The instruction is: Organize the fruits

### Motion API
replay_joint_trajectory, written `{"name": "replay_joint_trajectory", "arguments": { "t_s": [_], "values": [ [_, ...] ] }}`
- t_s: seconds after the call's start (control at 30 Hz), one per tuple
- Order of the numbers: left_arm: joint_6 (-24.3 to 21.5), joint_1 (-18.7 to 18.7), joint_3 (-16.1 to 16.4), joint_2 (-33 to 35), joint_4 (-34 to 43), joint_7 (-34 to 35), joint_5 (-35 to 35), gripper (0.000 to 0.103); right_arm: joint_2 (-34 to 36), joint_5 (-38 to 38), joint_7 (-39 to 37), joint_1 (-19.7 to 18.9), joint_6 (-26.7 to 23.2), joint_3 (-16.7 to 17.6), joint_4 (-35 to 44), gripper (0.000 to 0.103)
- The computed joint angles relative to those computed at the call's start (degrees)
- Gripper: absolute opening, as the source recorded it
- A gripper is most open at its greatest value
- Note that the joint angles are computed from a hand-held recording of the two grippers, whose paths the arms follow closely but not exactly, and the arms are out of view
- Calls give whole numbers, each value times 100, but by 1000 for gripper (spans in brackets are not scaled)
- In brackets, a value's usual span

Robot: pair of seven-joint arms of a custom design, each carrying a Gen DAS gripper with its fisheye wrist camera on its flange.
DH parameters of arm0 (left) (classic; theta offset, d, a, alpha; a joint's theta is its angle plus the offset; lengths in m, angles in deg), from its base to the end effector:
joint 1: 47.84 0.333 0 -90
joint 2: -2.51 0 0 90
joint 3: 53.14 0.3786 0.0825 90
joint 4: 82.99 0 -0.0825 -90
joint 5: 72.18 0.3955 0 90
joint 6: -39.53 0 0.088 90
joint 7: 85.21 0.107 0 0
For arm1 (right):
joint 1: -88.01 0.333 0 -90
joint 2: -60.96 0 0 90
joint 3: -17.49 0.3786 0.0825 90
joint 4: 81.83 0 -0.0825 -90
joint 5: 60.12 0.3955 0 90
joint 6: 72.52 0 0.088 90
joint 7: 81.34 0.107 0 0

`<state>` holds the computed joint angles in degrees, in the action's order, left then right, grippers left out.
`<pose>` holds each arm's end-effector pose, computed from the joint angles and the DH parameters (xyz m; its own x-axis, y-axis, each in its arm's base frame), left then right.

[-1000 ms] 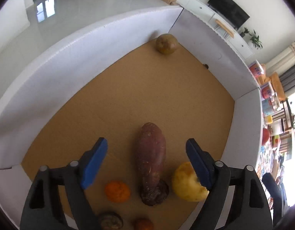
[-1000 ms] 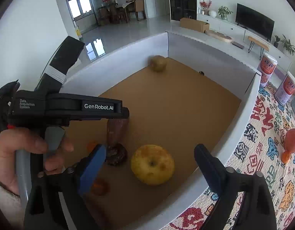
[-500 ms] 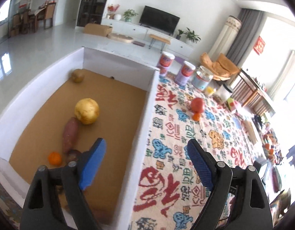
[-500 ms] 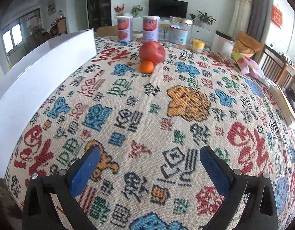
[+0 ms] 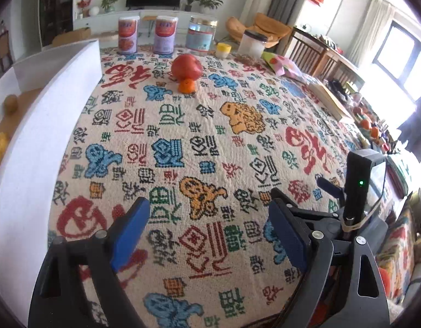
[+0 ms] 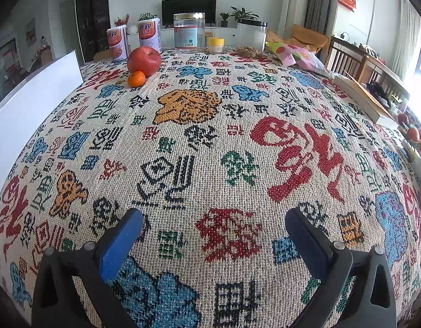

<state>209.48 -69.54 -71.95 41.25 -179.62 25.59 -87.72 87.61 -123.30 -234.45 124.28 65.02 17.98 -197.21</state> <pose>0.6287 -0.4441 0.3301 -0.6667 -0.7229 0.1816 -0.6565 0.4542 -0.6022 0.5124 0.3742 0.2622 -0.5106 -0.8588 0.0422 -0.6773 0.3715 -0.6351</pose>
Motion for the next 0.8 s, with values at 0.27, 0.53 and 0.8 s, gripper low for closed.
{"name": "replay_joint_trajectory", "arguments": {
  "t_s": [0.27, 0.53, 0.8],
  "values": [
    [40, -1653, 2565, 1442, 1862, -1887, 951, 90, -221, -495, 1234, -104, 640, -135, -454, 103],
    [-243, -1346, 2328, 1680, 2117, -2382, 1388, 99, -193, -265, 846, -324, 749, 24, -386, 103],
    [-327, -1238, 2198, 1711, 2234, -2806, 1817, 101, 666, -414, -1107, -831, 2084, -421, 1290, 96]
  ]
}}
